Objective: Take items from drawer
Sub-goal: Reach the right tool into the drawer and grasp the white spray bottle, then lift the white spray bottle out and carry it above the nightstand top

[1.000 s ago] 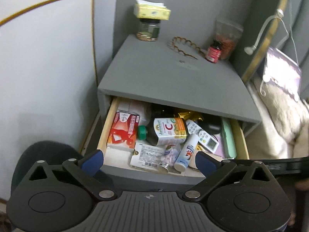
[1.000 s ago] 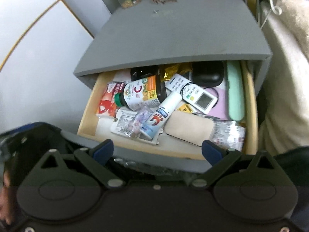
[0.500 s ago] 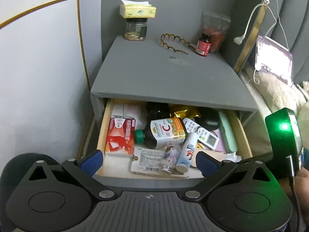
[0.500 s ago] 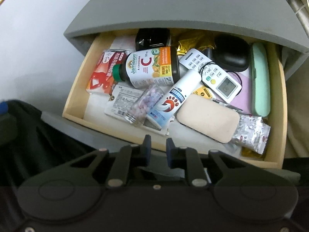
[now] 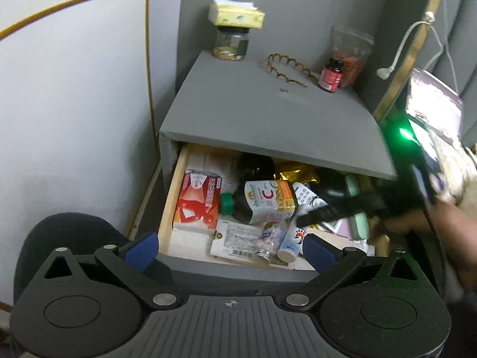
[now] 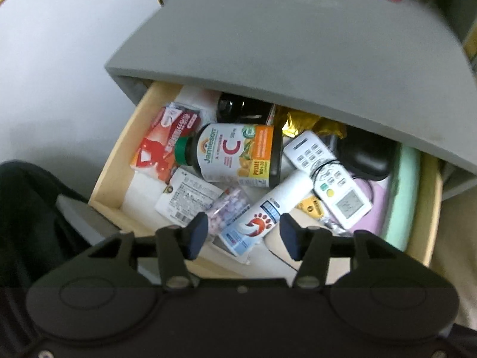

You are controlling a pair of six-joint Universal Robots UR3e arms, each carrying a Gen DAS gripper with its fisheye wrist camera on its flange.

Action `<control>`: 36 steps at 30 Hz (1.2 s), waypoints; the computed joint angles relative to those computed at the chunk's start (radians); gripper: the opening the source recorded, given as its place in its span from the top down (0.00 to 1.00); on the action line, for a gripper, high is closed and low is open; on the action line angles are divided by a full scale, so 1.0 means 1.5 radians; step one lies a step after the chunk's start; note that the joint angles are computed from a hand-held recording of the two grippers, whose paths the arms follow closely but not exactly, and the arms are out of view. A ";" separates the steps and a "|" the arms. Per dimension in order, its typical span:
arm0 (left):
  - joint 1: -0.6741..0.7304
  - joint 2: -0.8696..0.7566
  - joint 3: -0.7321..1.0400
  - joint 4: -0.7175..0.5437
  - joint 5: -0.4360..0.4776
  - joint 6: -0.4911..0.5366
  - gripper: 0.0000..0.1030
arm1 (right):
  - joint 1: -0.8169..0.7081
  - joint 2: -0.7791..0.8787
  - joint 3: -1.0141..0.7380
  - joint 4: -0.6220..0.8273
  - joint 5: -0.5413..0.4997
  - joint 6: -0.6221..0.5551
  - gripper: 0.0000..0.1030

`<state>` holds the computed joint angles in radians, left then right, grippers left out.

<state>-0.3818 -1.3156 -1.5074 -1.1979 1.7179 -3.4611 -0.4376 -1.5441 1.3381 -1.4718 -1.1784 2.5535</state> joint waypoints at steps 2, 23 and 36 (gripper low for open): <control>-0.007 -0.005 -0.003 0.005 0.015 0.009 0.01 | 0.003 0.042 -0.039 0.068 0.044 0.019 0.51; -0.019 -0.019 0.003 0.019 -0.001 0.010 0.01 | -0.037 0.116 0.108 -0.214 -0.022 0.307 0.59; 0.004 -0.007 0.010 0.013 -0.016 -0.001 0.01 | -0.120 -0.151 0.238 -0.180 0.075 0.119 0.70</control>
